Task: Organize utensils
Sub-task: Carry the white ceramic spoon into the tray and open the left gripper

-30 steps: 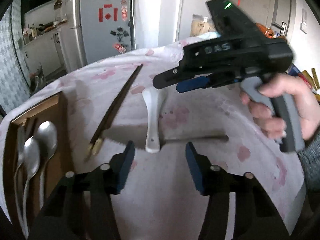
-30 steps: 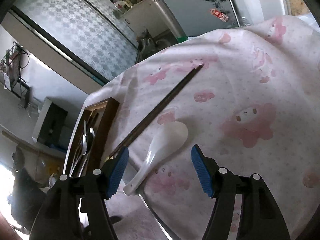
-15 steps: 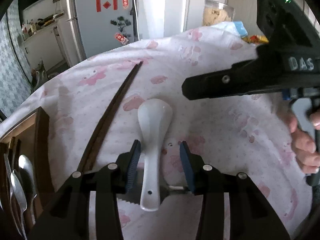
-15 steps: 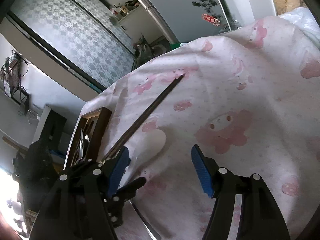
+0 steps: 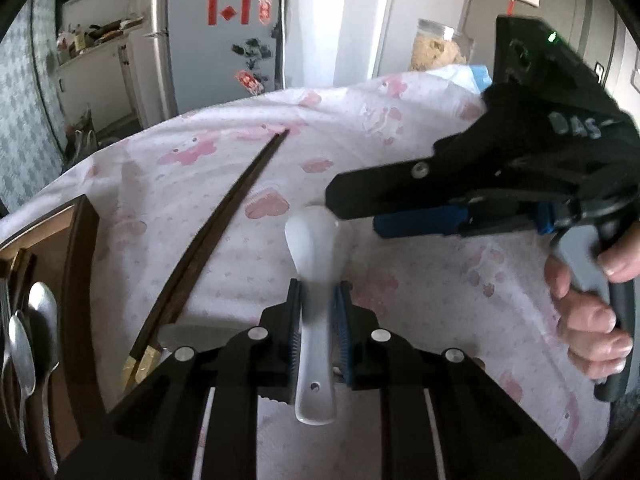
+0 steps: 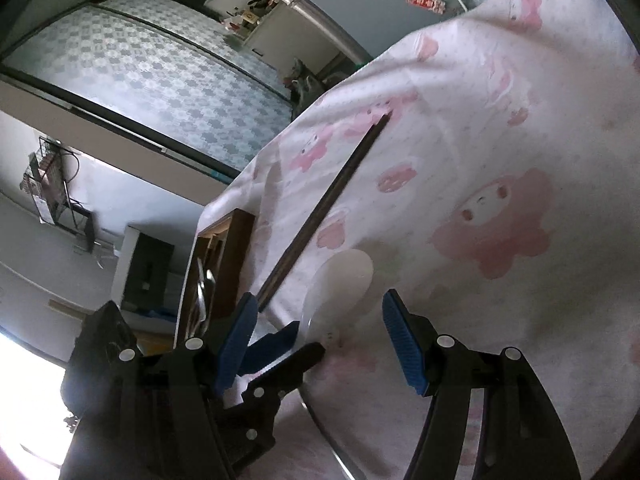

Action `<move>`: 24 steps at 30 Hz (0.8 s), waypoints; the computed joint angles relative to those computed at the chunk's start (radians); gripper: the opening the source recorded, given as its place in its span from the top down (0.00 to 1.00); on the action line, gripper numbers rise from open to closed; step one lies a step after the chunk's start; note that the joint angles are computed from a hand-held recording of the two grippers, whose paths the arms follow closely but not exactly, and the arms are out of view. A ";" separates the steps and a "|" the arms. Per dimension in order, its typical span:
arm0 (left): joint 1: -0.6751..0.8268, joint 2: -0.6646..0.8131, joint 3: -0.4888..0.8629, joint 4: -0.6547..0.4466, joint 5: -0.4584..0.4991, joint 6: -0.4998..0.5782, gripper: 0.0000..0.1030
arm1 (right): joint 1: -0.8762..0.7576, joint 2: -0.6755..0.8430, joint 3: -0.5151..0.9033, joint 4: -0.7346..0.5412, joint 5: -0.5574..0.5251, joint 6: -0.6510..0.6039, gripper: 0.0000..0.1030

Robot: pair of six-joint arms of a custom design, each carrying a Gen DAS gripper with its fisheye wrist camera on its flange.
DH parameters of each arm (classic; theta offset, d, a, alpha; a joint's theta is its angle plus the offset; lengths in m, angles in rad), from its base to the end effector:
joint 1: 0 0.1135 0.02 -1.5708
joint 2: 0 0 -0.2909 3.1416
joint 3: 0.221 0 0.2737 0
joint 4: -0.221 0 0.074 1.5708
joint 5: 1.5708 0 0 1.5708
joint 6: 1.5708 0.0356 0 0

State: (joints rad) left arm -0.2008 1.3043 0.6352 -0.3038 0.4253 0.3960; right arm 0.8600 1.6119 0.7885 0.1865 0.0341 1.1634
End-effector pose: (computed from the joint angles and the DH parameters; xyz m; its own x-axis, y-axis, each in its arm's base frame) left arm 0.2420 -0.0643 0.1876 -0.5894 0.4785 -0.6509 0.6900 0.7172 -0.0975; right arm 0.2264 0.2611 0.1839 -0.8327 0.4392 -0.3372 0.0632 0.6804 0.7301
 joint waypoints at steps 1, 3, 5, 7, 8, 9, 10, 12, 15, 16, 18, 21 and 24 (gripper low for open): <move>0.006 -0.010 -0.006 0.008 0.007 -0.011 0.82 | -0.001 0.007 -0.002 0.018 -0.009 0.010 0.36; 0.022 -0.028 -0.015 0.016 0.034 -0.030 0.82 | -0.011 0.021 -0.026 0.100 -0.047 0.050 0.36; 0.033 -0.042 -0.017 0.005 0.060 -0.032 0.82 | -0.012 0.032 -0.026 0.120 -0.053 0.065 0.36; 0.035 -0.052 -0.017 -0.010 0.074 -0.033 0.82 | -0.009 0.043 -0.006 0.104 -0.043 0.060 0.37; 0.032 -0.054 -0.018 -0.014 0.071 -0.031 0.82 | -0.007 0.045 0.000 0.097 -0.036 0.065 0.39; 0.033 -0.061 -0.024 -0.015 0.068 -0.030 0.82 | -0.006 0.046 0.001 0.096 -0.031 0.067 0.44; 0.038 -0.063 -0.027 -0.015 0.068 -0.030 0.82 | -0.006 0.047 0.002 0.095 -0.028 0.068 0.47; 0.063 -0.052 -0.022 -0.023 0.087 -0.021 0.83 | -0.006 0.056 -0.002 0.106 -0.025 0.077 0.62; 0.107 -0.029 -0.012 -0.040 0.135 -0.021 0.83 | -0.014 0.072 -0.028 0.172 -0.045 0.109 0.69; 0.122 -0.021 -0.006 -0.048 0.157 -0.023 0.83 | -0.019 0.076 -0.044 0.216 -0.062 0.128 0.69; 0.132 -0.015 -0.004 -0.056 0.172 -0.024 0.83 | -0.019 0.083 -0.048 0.243 -0.071 0.141 0.69; 0.140 -0.012 -0.001 -0.069 0.189 -0.019 0.83 | -0.010 0.101 -0.040 0.279 -0.084 0.146 0.72; 0.143 -0.027 -0.009 -0.075 0.185 -0.007 0.83 | 0.007 0.103 -0.013 0.246 -0.056 0.119 0.82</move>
